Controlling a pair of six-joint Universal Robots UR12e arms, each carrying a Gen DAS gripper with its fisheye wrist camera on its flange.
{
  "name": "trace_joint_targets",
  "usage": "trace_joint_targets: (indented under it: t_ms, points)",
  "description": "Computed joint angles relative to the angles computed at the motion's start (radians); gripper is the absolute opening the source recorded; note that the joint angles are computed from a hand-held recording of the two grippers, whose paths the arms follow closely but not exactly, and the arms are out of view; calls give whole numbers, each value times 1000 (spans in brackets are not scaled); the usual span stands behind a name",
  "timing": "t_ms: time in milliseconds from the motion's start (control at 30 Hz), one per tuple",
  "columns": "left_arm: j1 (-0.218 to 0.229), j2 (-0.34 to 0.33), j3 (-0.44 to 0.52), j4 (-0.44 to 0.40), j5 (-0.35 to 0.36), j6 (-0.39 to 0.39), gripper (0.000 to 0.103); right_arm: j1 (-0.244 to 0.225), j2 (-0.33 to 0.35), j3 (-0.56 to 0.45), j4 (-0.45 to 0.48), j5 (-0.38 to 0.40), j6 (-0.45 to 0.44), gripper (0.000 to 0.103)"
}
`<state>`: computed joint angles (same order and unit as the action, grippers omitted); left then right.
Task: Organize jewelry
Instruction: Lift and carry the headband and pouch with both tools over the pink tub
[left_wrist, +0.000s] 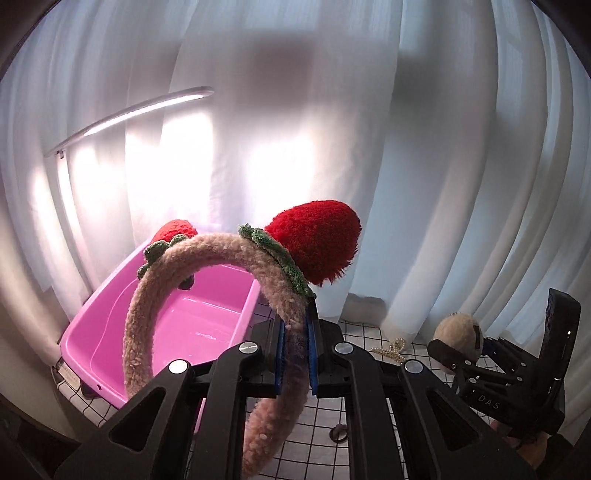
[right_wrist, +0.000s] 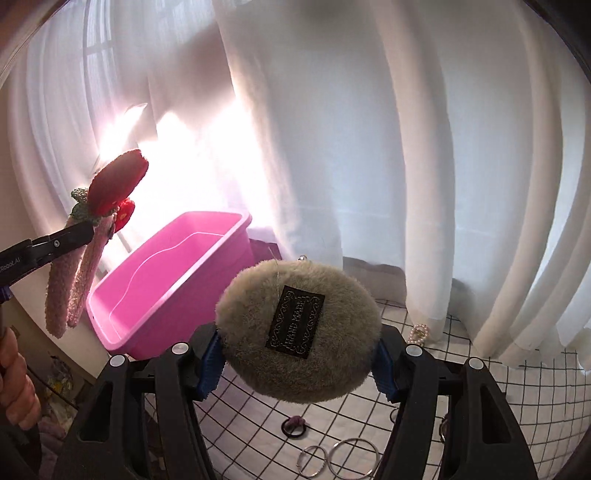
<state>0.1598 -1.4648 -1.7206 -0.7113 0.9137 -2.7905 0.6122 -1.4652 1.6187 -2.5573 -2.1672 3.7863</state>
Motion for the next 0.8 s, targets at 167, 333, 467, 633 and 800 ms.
trace_joint_targets:
  t_ms: [167, 333, 467, 633, 800]
  points:
    - [36, -45, 38, 40, 48, -20, 10, -26, 92, -122, -50, 86, -117, 63]
    - [52, -96, 64, 12, 103, -22, 10, -53, 188, -249, -27, 186, -191, 63]
    - [64, -131, 84, -44, 139, -25, 11, -71, 266, -356, 32, 254, -244, 63]
    - [64, -170, 98, -82, 174, -11, 11, -96, 348, -472, 123, 333, -282, 63]
    - [53, -198, 114, -98, 190, -12, 11, -120, 415, -564, 221, 395, -283, 63]
